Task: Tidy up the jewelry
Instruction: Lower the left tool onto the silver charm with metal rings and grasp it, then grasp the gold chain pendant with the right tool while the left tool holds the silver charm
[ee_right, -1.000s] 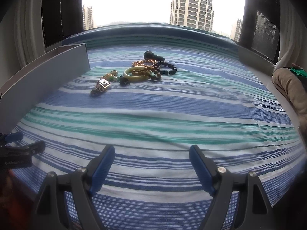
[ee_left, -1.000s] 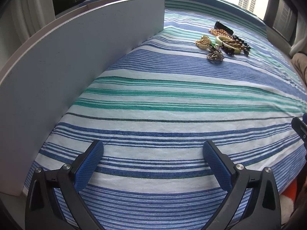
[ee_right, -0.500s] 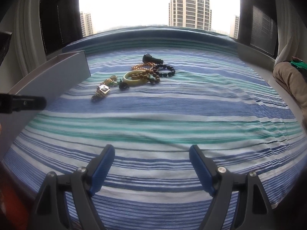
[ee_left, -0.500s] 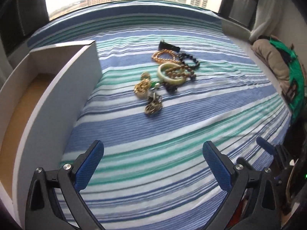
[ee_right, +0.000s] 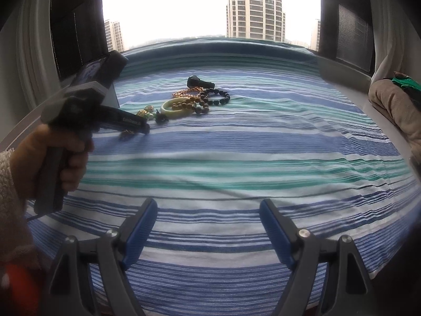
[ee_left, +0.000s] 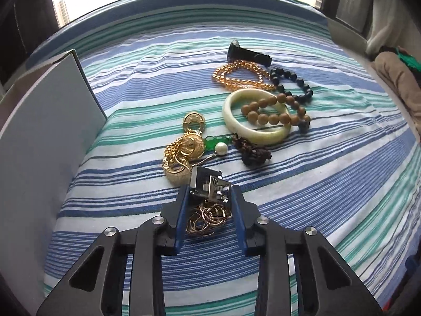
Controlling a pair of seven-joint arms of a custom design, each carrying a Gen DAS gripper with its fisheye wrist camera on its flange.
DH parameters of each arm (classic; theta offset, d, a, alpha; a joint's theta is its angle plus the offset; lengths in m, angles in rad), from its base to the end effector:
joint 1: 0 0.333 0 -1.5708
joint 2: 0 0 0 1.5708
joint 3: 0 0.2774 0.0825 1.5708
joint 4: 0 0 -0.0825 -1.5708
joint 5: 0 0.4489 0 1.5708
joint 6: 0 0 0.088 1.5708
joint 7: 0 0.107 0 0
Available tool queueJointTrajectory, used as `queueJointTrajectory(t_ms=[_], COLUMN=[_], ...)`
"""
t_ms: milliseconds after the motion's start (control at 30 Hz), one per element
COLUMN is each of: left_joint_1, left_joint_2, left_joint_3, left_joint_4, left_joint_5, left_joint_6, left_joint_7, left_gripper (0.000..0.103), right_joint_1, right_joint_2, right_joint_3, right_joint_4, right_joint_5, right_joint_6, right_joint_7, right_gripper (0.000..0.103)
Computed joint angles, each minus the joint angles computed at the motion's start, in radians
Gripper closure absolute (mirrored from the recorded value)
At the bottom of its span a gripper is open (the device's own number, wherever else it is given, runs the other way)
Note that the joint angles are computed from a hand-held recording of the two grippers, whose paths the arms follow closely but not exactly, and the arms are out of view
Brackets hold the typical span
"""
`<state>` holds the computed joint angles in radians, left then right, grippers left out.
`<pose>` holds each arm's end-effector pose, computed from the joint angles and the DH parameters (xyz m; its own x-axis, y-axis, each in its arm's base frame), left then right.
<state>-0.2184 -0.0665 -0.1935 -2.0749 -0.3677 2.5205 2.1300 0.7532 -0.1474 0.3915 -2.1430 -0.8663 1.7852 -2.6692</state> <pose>0.5823 -0.2521 0.4483 -0.6729 -0.7391 0.0305 -0.6324 0.5533 -0.5422 0.2893 0.4844 0.4116 -0.5448 -0.8359 -0.0666 -0.4927 0.3833 -0.7812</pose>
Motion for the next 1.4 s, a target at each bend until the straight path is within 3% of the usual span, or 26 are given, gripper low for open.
queueJointTrajectory(t_ms=[267,533,667,800,900,933,1000,1133,1233,1400], left_joint_1=[0.015,0.074,0.106,0.122,0.129,0.131,0.134,0.138,0.141,0.14], left_joint_2=[-0.173,-0.319,-0.371,-0.403,-0.409,-0.412,-0.42,-0.442,-0.456,-0.458], left_joint_3=[0.087,0.187,0.209,0.228,0.228,0.228,0.226,0.227,0.233,0.241], left_joint_4=[-0.118,-0.232,-0.29,-0.326,-0.336,-0.339,-0.345,-0.356,-0.366,-0.368], left_joint_5=[-0.221,-0.269,-0.271,-0.286,-0.286,-0.283,-0.277,-0.263,-0.251,-0.245], left_joint_6=[-0.108,-0.271,-0.301,-0.321,-0.322,-0.322,-0.32,-0.312,-0.304,-0.301], left_joint_7=[0.19,0.246,0.25,0.242,0.232,0.23,0.222,0.215,0.215,0.221], left_gripper=[0.073,0.073,0.073,0.073,0.073,0.073,0.073,0.073,0.073,0.072], right_joint_1=[0.004,-0.004,-0.02,-0.082,-0.155,-0.174,-0.2,-0.253,-0.241,-0.158], right_joint_2=[0.0,0.031,-0.001,-0.087,-0.104,-0.079,0.017,0.232,0.388,0.597], right_joint_3=[0.002,-0.015,-0.034,-0.071,-0.155,-0.179,-0.218,-0.235,-0.251,-0.295], right_joint_4=[0.002,0.029,0.009,-0.05,-0.079,-0.06,0.032,0.262,0.469,0.778], right_joint_5=[-0.003,-0.013,-0.023,-0.035,0.023,0.065,0.201,0.41,0.446,0.435], right_joint_6=[-0.001,0.081,0.165,0.355,0.674,0.742,0.795,0.738,0.579,0.309], right_joint_7=[0.004,-0.031,-0.063,-0.104,-0.197,-0.243,-0.408,-0.621,-0.721,-0.846], right_gripper=[0.022,0.022,0.022,0.022,0.024,0.035,0.046,0.055,0.055,0.055])
